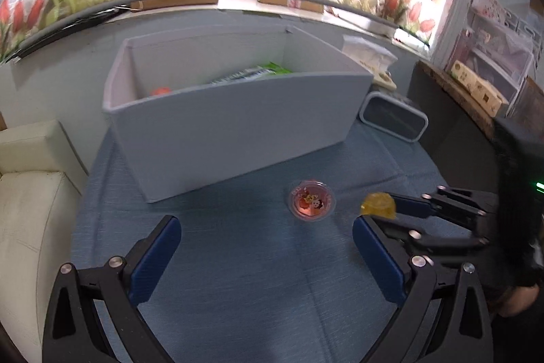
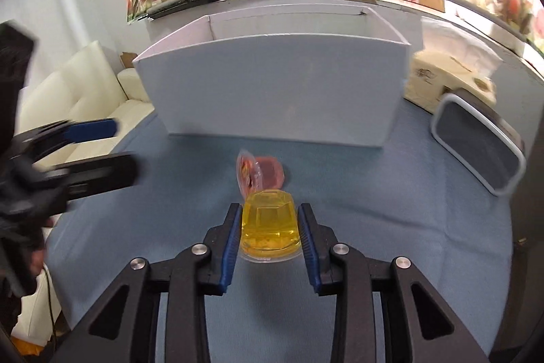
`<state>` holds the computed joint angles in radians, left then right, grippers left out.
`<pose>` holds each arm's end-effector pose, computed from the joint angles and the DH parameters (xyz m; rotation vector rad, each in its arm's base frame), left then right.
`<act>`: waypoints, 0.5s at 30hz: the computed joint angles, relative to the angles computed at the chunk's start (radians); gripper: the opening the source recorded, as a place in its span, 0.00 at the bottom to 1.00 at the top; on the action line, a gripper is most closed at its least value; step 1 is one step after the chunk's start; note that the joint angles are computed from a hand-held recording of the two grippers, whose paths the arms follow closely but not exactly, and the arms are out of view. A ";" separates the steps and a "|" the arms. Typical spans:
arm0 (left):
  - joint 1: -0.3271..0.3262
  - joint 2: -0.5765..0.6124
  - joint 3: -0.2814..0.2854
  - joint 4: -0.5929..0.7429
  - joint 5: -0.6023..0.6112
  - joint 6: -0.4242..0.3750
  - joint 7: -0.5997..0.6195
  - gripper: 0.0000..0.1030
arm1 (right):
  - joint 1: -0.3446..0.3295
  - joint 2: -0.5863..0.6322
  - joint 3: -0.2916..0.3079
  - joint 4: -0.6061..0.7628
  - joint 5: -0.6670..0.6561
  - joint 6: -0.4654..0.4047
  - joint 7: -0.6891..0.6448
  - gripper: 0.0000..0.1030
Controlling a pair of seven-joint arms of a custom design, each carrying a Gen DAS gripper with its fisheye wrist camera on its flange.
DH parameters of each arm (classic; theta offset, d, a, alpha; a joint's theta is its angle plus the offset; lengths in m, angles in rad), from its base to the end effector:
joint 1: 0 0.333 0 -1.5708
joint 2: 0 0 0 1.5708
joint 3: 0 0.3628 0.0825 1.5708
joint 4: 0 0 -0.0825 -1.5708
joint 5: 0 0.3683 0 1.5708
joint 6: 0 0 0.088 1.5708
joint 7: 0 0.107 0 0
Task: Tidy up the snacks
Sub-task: 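Grasp the last red jelly cup with the left gripper while the right gripper holds the yellow cup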
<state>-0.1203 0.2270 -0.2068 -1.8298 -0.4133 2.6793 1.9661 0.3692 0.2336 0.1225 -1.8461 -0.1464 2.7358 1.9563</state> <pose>0.6310 -0.1876 0.5332 -1.5421 2.2996 -0.9548 0.5833 0.3100 0.5292 -1.9585 1.5882 -0.3833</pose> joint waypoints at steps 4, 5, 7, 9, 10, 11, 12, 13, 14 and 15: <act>-0.054 0.060 0.008 0.048 0.086 -0.005 -0.067 1.00 | -0.014 -0.111 0.009 -0.153 0.051 0.056 0.009 0.35; -0.065 0.072 0.008 0.055 0.105 0.000 -0.076 1.00 | -0.014 -0.134 0.011 -0.183 0.064 0.069 0.011 0.35; -0.096 0.100 0.017 0.072 0.166 0.012 -0.099 1.00 | -0.013 -0.197 0.015 -0.262 0.102 0.101 0.007 0.35; -0.134 0.129 0.041 0.094 0.249 0.026 -0.136 1.00 | -0.005 -0.248 0.010 -0.318 0.102 0.119 0.028 0.35; -0.144 0.145 0.047 0.112 0.276 0.021 -0.151 1.00 | -0.001 -0.274 0.008 -0.346 0.098 0.127 0.041 0.35; -0.152 0.160 0.055 0.131 0.293 0.011 -0.177 1.00 | 0.003 -0.293 0.006 -0.367 0.095 0.135 0.053 0.35; -0.166 0.173 0.072 0.147 0.316 0.004 -0.222 1.00 | 0.007 -0.308 0.003 -0.382 0.096 0.142 0.065 0.35; -0.173 0.188 0.081 0.170 0.332 -0.018 -0.257 0.99 | 0.011 -0.325 -0.001 -0.402 0.105 0.151 0.070 0.35; -0.169 0.200 0.077 0.188 0.333 -0.035 -0.273 0.98 | 0.013 -0.339 -0.003 -0.418 0.100 0.157 0.083 0.35; -0.161 0.206 0.069 0.195 0.329 -0.042 -0.278 0.92 | 0.013 -0.347 -0.002 -0.428 0.087 0.162 0.100 0.35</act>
